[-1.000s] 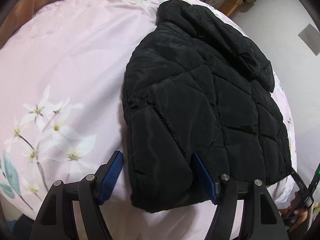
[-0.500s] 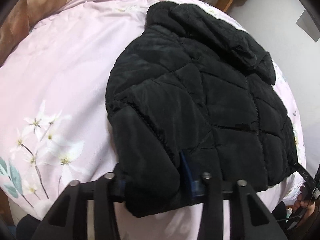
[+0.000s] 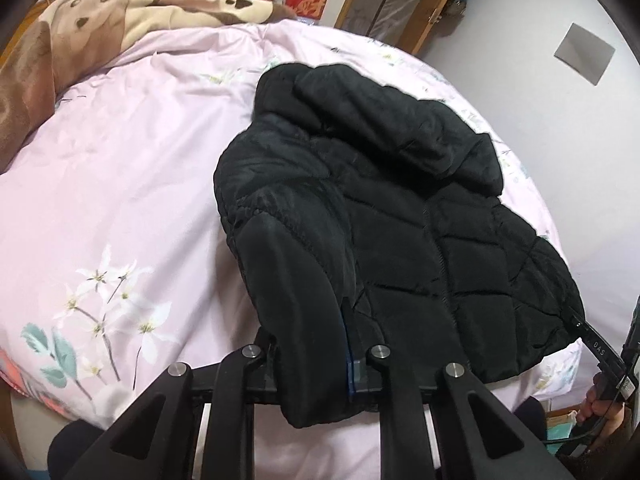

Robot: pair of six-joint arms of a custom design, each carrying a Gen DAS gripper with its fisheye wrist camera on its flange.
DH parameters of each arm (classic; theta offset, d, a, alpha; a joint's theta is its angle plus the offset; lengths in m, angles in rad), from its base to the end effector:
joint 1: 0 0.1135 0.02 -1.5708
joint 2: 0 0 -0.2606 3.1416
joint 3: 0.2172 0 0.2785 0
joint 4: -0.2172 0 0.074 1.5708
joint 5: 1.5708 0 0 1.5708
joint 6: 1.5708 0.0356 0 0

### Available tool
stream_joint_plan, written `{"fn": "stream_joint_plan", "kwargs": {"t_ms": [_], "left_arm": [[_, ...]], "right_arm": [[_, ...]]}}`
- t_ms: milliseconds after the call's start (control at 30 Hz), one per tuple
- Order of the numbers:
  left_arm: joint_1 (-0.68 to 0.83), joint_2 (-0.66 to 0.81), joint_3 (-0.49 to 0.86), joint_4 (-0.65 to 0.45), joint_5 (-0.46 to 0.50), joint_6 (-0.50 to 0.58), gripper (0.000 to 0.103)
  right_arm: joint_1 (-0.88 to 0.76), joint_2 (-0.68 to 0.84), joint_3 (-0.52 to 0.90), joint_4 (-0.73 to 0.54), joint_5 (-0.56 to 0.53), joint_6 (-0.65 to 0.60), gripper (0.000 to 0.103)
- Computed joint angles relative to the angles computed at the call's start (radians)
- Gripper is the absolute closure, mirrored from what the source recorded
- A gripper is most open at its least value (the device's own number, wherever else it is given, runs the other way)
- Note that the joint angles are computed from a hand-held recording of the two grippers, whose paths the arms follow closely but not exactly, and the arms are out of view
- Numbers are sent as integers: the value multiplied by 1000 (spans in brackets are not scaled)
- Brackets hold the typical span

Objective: Fold large clothes

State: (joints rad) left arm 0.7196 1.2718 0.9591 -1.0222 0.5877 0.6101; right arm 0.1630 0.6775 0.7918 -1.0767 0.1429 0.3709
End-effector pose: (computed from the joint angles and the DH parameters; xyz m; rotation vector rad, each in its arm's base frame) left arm 0.1970 0.1464 0.2352 -0.0485 2.5678 -0.4236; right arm 0.1417 0.0182 0.2779 0.3176 2.4990 0.0347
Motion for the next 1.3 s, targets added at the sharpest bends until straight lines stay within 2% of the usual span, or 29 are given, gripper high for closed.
{"fn": "stream_joint_plan", "kwargs": {"t_ms": [233,367,433,500,600,767,900,967,1100,1300], "left_arm": [[159,-62,49,-264,58,213,83],[189,-60,107,-372,95,252,83],[189,-39,158,-397,117,248,83],[177,-12,207,-407,137,209,83],[113,13,272,-365,143,109,83],[-74,101,413,-239,115,-158,83],[-187,202,540,-139,63,-324,83],[-241,291,644,-113,39,-404,83],[-320,449,827,-93,-35,-496,83],[-388,833,1306,-239,-103,-607,83]], "right_arm": [[55,-124,88,-191,-3,97,89],[123,-142,158,-255,7,155,89],[71,-111,200,-240,-28,106,89],[36,-72,232,-210,-46,70,89],[11,7,273,-149,-63,40,89],[-4,173,372,-61,-63,3,89],[-16,357,498,5,-59,-47,89],[-34,448,568,24,-68,-70,89],[-91,652,720,52,-98,-119,89],[-165,945,953,43,-136,-146,89]]}}
